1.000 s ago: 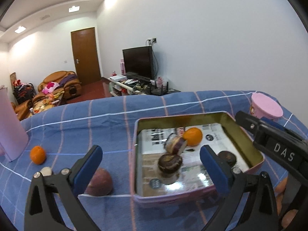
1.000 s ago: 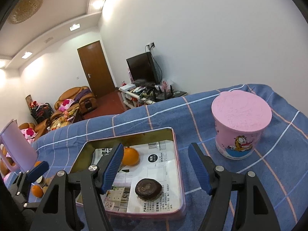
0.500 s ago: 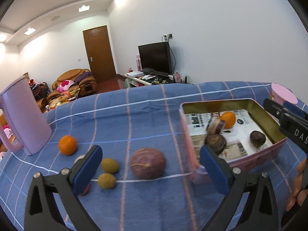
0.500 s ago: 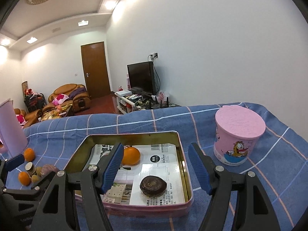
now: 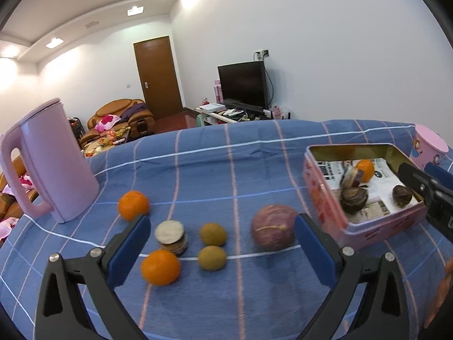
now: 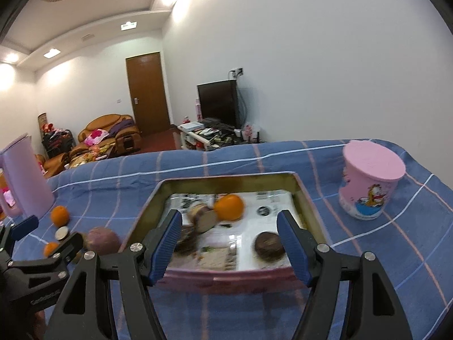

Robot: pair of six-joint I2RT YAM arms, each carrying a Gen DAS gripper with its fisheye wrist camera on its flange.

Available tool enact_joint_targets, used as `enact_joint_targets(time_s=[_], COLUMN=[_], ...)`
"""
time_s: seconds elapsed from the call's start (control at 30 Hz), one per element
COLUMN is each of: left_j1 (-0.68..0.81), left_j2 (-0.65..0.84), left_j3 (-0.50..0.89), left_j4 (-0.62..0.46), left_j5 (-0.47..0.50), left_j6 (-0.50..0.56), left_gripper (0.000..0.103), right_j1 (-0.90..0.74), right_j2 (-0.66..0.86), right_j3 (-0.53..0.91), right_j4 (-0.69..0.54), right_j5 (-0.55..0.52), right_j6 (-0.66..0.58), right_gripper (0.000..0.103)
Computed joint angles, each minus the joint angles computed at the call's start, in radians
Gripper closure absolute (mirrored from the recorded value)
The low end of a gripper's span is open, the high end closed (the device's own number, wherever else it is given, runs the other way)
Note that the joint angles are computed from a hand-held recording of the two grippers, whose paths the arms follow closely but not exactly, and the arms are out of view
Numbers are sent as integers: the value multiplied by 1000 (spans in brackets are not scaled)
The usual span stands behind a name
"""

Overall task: Organize fruits
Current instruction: 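Withdraw both open grippers from the tin back toward the fruits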

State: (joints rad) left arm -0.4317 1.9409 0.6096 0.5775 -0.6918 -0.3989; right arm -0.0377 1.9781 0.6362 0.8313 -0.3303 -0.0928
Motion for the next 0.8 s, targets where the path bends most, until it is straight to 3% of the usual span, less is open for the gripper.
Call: enact_joint_targets(time_s=[0.33, 0.57, 0.8], left_j1=[130, 290, 412], left_j2=[-55, -87, -122], left_j3=[-119, -207, -227], left_j4=[104, 191, 179], left_j5=[67, 162, 237], left_j6=[61, 145, 133], left_gripper=[0, 0, 0], right_j1=[117, 191, 302], right_j2=[-31, -38, -40], right_j3=[-74, -82, -83], right_j4=[36, -8, -37], right_j5=[27, 24, 68], right_j6=[34, 33, 11], right_gripper=[32, 32, 32])
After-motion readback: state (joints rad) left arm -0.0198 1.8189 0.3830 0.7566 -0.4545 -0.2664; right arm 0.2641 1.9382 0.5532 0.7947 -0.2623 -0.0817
